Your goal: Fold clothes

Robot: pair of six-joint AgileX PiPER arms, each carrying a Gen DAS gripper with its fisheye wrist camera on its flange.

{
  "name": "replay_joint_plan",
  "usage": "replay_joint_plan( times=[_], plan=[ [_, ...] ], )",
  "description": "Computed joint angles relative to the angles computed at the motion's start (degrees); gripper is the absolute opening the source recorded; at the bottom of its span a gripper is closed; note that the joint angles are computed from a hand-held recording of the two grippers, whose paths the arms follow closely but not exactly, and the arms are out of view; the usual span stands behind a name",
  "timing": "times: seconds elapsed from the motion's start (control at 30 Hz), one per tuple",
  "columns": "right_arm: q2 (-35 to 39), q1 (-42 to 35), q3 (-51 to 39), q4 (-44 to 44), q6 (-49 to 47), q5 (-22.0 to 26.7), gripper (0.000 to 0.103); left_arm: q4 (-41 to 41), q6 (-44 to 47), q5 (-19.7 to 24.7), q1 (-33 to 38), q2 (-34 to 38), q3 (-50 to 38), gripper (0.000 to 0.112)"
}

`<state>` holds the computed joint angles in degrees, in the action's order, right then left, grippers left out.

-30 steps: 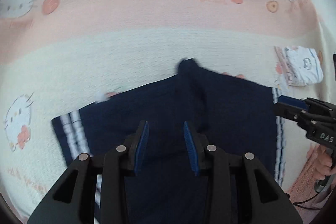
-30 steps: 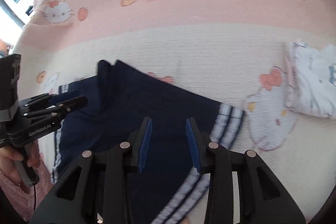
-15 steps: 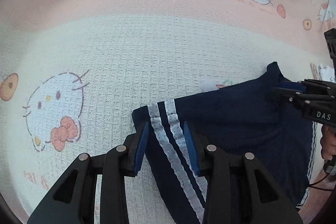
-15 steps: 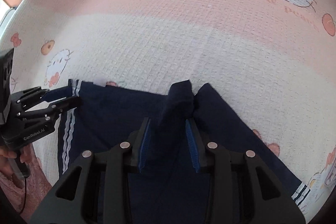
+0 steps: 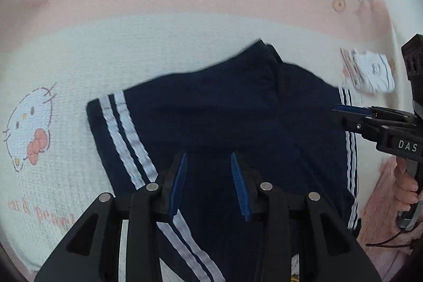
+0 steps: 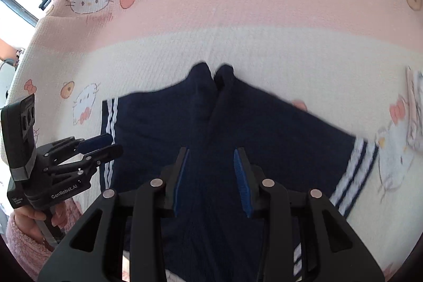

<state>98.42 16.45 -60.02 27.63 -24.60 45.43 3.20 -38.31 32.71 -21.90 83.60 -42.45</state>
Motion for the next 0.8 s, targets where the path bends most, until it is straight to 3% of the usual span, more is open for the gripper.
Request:
replay_joint_plan(
  times=[0.13, 0.3, 0.47, 0.67, 0.8],
  plan=[
    [-9.21, -0.3, 13.55, -4.55, 2.51, -1.07, 0.035, -1.21, -6.23, 2.47, -9.01, -0.61, 1.69, 0.037],
    [-17.76, -5.88, 25.06, -0.53, 0.24, 0.62, 0.035, -1.69, -17.69, 8.47, -19.1, -1.55, 3.6, 0.037],
    [-22.87, 1.07, 29.35, -15.24, 10.86, -2.79, 0.035, 3.11, -28.63, 7.59, -26.25, -1.98, 5.89, 0.037],
    [-24.81, -1.86, 30.6, -17.72, 10.86, -2.29, 0.035, 6.63, -31.44, 16.86, -30.03, -1.66, 2.24, 0.038],
    [-28.17, -11.8, 30.14, -6.25, -2.82, 2.96, 0.035, 7.77, -34.97, 12.02, -31.91, -6.72, 4.55, 0.038]
  ],
)
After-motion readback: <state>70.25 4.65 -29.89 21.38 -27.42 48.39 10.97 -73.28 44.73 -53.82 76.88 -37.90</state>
